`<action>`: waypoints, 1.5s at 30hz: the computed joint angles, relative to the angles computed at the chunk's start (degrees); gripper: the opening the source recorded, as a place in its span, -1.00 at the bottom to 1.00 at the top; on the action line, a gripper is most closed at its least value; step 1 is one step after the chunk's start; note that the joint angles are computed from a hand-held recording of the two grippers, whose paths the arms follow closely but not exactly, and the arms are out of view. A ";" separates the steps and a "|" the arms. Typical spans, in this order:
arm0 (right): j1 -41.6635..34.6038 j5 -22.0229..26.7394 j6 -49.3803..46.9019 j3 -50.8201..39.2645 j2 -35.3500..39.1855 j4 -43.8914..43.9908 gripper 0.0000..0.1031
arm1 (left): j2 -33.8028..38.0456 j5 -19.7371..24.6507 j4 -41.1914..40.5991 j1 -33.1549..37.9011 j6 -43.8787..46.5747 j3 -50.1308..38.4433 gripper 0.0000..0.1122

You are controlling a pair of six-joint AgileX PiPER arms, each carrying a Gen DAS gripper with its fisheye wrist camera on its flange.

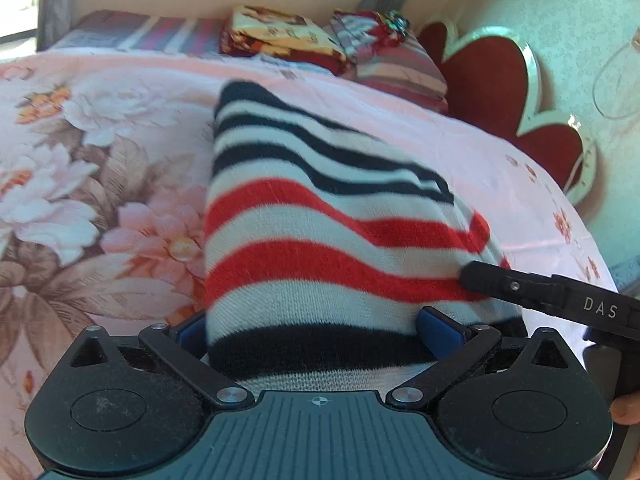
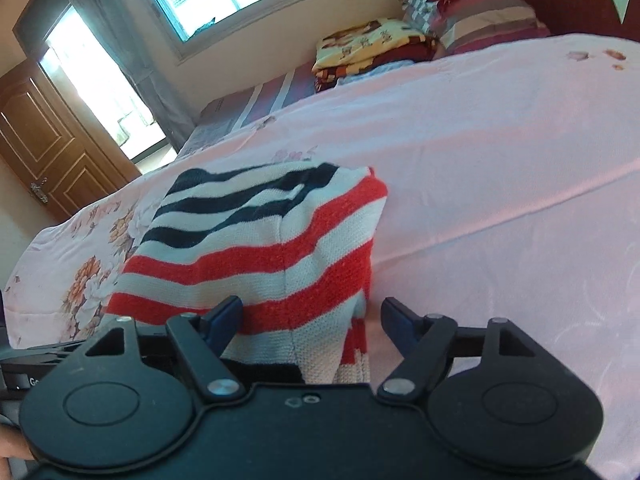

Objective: Fold small clothes

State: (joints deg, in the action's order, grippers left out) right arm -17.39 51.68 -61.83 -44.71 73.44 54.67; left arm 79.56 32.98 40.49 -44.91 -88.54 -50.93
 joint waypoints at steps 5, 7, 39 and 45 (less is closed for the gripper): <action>4.34 -11.22 -0.72 1.21 -3.76 -0.67 0.21 | 0.82 4.55 4.60 1.93 -2.71 -3.14 0.83; 6.49 -12.16 1.16 -0.25 -2.33 -2.31 -0.25 | 3.15 4.23 2.50 4.33 -0.04 -4.84 0.83; 14.06 -17.69 4.97 -1.93 -0.02 -6.99 -0.33 | 6.46 3.25 -0.88 7.97 2.09 -5.36 0.83; 4.58 -6.48 1.72 -2.38 -0.75 -4.51 0.15 | 2.48 2.49 -2.11 6.10 0.87 -1.80 0.83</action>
